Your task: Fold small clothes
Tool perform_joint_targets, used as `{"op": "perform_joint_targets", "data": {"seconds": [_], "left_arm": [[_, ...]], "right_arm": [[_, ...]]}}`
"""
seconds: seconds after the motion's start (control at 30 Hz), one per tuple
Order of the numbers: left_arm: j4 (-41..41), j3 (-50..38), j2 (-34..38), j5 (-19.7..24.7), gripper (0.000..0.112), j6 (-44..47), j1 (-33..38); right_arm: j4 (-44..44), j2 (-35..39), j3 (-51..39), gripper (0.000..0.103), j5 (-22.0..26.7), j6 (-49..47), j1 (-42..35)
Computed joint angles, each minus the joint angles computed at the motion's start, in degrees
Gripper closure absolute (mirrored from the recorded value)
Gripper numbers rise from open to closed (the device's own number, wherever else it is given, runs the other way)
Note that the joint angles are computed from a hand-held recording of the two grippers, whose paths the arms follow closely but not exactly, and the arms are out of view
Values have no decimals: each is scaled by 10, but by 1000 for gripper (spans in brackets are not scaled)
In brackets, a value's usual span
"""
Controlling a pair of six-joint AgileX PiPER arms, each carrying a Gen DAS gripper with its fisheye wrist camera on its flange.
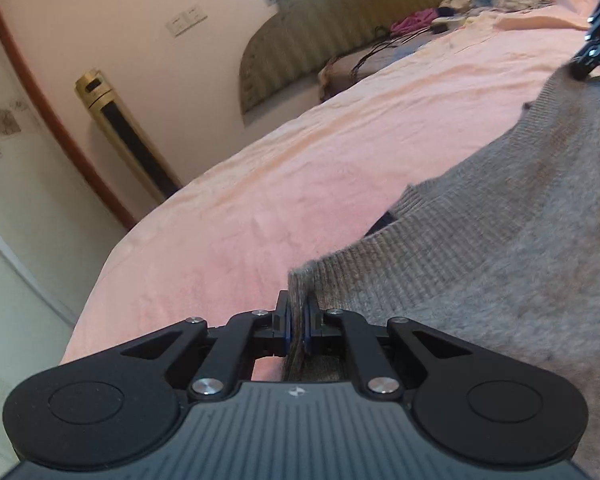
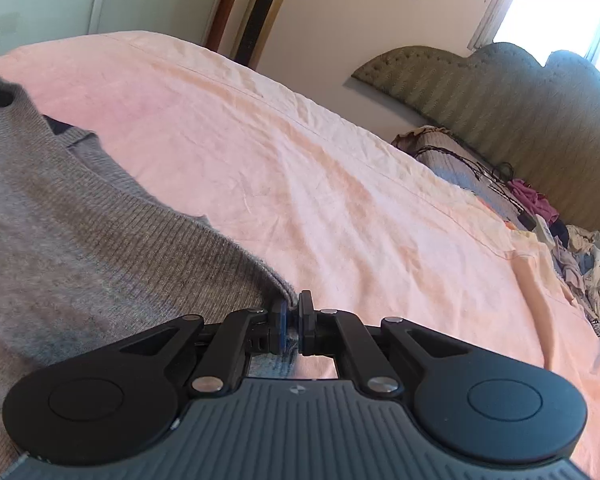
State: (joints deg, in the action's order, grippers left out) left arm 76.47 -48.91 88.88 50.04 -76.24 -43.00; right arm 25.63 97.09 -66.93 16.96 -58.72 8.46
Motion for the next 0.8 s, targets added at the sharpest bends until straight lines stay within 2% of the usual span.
{"op": "perform_joint_targets", "data": {"seconds": [0.1, 0.13, 0.17, 0.2, 0.23, 0.27, 0.3, 0.33, 0.37, 0.4, 0.43, 0.5, 0.53, 0.6, 0.67, 0.73, 0.8], "left_arm": [[2, 3, 1, 18, 106, -15, -6], [-2, 3, -7, 25, 103, -12, -12], [-12, 9, -23, 38, 97, -8, -25], [-16, 21, -47, 44, 94, -6, -36], [-13, 39, -78, 45, 86, -12, -51], [-12, 55, -112, 33, 66, -10, -60], [-18, 68, -142, 19, 50, -5, -62], [-28, 68, -157, -2, 20, -3, -52], [-47, 67, -170, -29, 11, -1, -34], [-86, 60, -179, -69, 11, 19, -4], [-129, 51, -179, -105, 11, 38, 28], [-226, 29, -168, -160, 12, 78, 92], [-283, 25, -159, -207, 12, 105, 136], [-398, 13, -132, -273, 17, 164, 196], [-503, -16, -97, -279, 43, 250, 222], [-530, -50, -64, -256, 46, 287, 222], [-480, -66, -46, -242, 51, 257, 205]], "right_arm": [[-12, 24, -4, 94, -21, 43, 0], [9, 31, 4, 80, -40, 23, 0], [46, 27, 28, 60, -82, -20, 4], [99, 12, 49, 49, -104, -78, 2], [156, -8, 59, 32, -104, -135, -6], [214, -32, 68, 30, -80, -175, -21], [271, -51, 70, 30, -34, -200, -43], [305, -63, 66, 30, 23, -202, -72], [316, -64, 55, 23, 81, -188, -97], [305, -60, 39, 17, 124, -155, -112], [270, -52, 18, 7, 144, -108, -116], [221, -29, -14, 6, 144, -34, -111], [198, -8, -39, 8, 155, 8, -111], [172, 43, -98, 18, 201, 90, -117], [156, 90, -151, 45, 249, 145, -118], [146, 113, -170, 54, 262, 164, -108], [164, 114, -160, 62, 252, 142, -100]]}}
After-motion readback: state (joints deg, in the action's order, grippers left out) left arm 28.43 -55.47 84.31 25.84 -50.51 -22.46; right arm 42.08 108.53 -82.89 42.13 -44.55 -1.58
